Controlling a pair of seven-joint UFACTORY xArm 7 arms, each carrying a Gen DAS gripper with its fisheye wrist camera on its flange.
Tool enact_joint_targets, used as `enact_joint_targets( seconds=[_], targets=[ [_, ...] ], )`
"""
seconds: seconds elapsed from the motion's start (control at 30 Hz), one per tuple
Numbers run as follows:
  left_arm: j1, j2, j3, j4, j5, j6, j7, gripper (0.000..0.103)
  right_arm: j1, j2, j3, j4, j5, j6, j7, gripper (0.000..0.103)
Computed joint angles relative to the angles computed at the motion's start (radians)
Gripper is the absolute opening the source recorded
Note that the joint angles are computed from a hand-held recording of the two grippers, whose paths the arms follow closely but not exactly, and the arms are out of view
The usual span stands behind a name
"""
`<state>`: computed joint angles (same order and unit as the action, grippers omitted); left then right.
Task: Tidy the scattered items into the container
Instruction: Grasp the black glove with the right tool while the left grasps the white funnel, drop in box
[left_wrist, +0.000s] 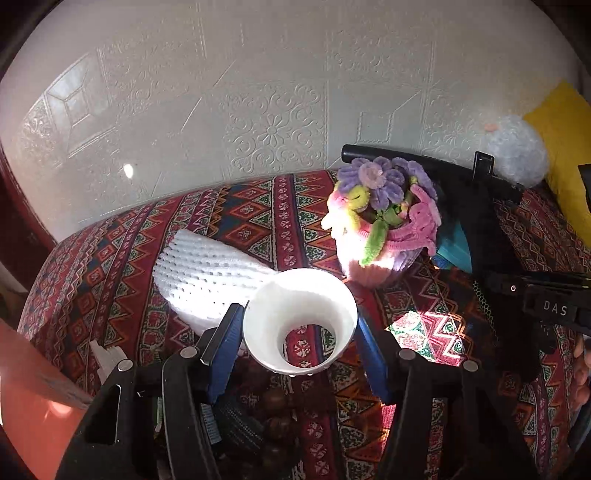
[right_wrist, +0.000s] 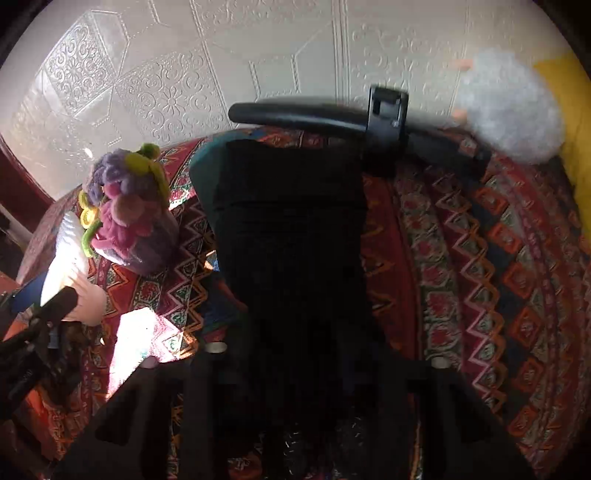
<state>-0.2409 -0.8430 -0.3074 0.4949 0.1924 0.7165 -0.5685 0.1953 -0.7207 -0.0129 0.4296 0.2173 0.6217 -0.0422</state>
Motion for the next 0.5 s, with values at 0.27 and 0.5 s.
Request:
enact_joint_targets(
  seconds=[0.27,0.5],
  targets=[
    [-0.151,-0.368,0.006,0.089,-0.144,0.334,0.026,0.057,-0.059,-0.637,-0.079,-0.039,-0.017,0.527,-0.034,0.012],
    [-0.077,-0.580,0.072,0.492,-0.107,0.777,0.155,0.058,0.071,-0.684,0.100,0.330,0.217,0.723,0.093,0.012]
  ],
)
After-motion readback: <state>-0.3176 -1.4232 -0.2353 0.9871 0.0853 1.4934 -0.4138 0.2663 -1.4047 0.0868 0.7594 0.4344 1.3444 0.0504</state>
